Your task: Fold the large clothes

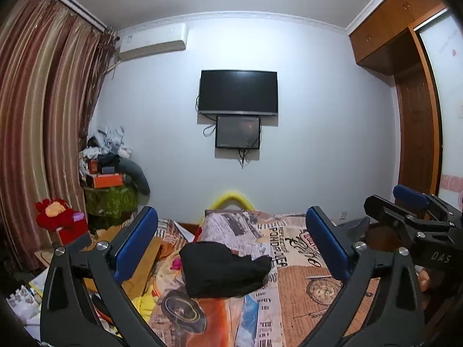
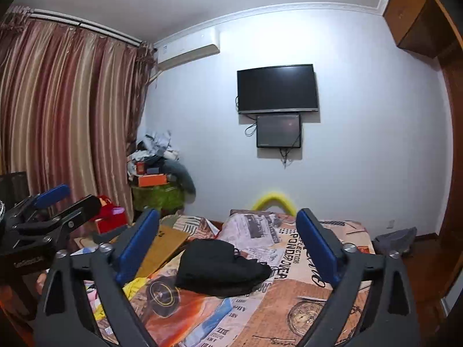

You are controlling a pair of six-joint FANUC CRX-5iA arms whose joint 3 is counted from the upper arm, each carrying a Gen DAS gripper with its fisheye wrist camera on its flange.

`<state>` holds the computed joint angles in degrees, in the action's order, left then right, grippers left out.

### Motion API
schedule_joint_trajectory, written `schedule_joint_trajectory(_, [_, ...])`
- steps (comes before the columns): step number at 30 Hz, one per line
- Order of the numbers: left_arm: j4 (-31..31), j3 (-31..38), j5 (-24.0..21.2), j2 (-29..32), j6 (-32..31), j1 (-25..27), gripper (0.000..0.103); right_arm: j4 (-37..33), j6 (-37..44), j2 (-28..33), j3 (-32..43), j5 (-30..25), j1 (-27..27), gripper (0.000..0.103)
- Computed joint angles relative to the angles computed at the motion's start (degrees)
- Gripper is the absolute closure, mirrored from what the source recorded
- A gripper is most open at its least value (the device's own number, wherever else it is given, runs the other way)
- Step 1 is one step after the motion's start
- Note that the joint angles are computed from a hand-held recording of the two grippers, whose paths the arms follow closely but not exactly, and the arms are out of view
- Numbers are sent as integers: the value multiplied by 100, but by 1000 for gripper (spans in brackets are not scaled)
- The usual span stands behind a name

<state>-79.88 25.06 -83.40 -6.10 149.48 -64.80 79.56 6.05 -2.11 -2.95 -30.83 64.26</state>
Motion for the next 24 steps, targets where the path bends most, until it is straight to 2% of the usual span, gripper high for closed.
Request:
schedule_joint_trajectory(4, [127, -36, -87, -34, 132, 3, 1, -379, 217, 49, 142, -131, 78, 6])
schedule_joint_trajectory(9, [32, -14, -279, 51, 181, -115, 1, -470, 269, 44, 151, -203, 99, 6])
schedule_joint_trajectory(24, [114, -44, -276, 45, 212, -91, 1, -562, 405, -93, -16, -360, 280, 6])
